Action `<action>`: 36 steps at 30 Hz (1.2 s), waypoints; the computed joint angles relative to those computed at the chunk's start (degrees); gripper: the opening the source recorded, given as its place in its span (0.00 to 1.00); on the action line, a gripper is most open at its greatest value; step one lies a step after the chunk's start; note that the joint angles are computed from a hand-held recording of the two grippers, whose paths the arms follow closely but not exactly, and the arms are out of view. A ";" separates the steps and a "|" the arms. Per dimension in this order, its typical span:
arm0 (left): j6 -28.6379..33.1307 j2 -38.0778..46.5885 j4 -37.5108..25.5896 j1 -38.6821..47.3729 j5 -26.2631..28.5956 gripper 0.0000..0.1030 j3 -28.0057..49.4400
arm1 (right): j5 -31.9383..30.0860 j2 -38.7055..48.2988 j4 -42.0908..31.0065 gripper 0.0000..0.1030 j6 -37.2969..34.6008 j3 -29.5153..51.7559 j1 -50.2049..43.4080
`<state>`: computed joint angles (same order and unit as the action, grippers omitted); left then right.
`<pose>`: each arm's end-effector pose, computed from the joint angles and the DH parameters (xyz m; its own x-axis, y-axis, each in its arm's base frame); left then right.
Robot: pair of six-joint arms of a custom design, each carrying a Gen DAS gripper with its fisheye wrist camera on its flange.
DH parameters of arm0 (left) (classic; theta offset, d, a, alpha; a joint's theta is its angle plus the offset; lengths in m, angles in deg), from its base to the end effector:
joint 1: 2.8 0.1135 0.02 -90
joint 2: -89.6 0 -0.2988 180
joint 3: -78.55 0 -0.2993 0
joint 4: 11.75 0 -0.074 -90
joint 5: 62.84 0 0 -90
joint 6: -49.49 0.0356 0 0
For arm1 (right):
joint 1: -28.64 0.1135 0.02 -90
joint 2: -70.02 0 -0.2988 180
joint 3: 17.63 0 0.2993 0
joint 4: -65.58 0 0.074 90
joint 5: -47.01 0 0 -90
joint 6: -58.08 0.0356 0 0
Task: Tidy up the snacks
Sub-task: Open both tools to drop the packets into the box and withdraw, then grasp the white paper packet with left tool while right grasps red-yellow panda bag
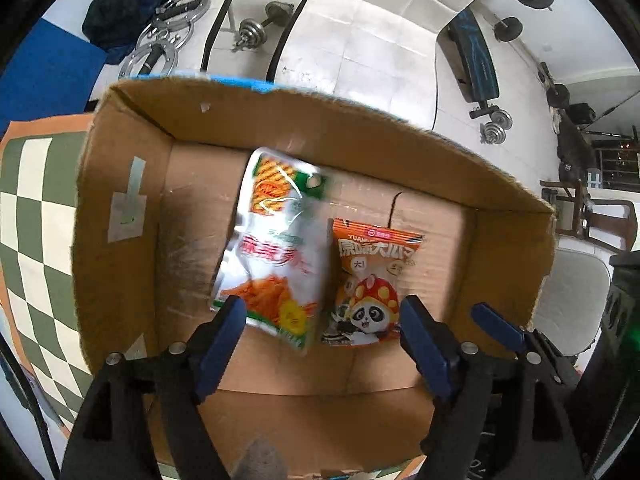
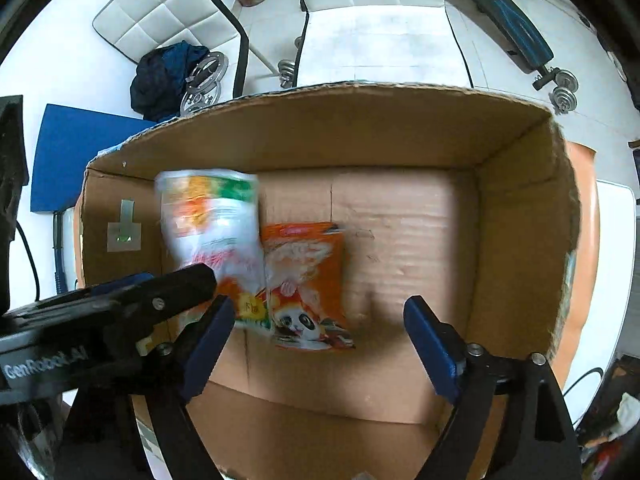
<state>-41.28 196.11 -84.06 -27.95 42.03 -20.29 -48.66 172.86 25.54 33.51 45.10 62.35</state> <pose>0.3228 -0.1617 0.1644 -0.9021 0.4092 0.1367 0.3677 0.8950 -0.2525 0.2759 0.1883 0.1042 -0.8558 0.5169 0.0174 0.5099 0.8376 0.1961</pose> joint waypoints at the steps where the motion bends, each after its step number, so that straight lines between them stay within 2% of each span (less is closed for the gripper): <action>1: 0.09 -0.42 -0.17 -0.05 -0.12 0.77 0.14 | 0.14 -0.96 -0.60 0.88 0.49 -0.28 0.45; 8: 1.68 -9.07 1.61 -0.11 -2.67 0.77 -4.18 | 3.25 -8.12 -5.38 0.88 3.65 -2.08 4.57; 12: 3.10 -18.88 3.11 0.00 -5.18 0.77 -10.01 | 6.42 -12.28 -10.03 0.88 6.85 -2.17 9.23; 18: 5.52 -34.90 2.91 0.76 -9.14 0.77 -17.81 | 13.80 -16.50 -19.09 0.89 16.31 0.62 20.07; 25: 6.43 -50.46 -2.39 1.42 -10.74 0.77 -21.47 | 20.83 -17.37 -29.12 0.89 26.94 6.86 31.86; 31: 6.68 -58.41 -7.00 2.91 -10.04 0.77 -21.58 | 25.11 -16.04 -37.18 0.89 34.94 13.00 40.11; 36: 10.55 -64.47 -10.98 8.45 -7.22 0.77 -21.99 | 27.95 -14.86 -41.91 0.92 40.08 17.44 45.78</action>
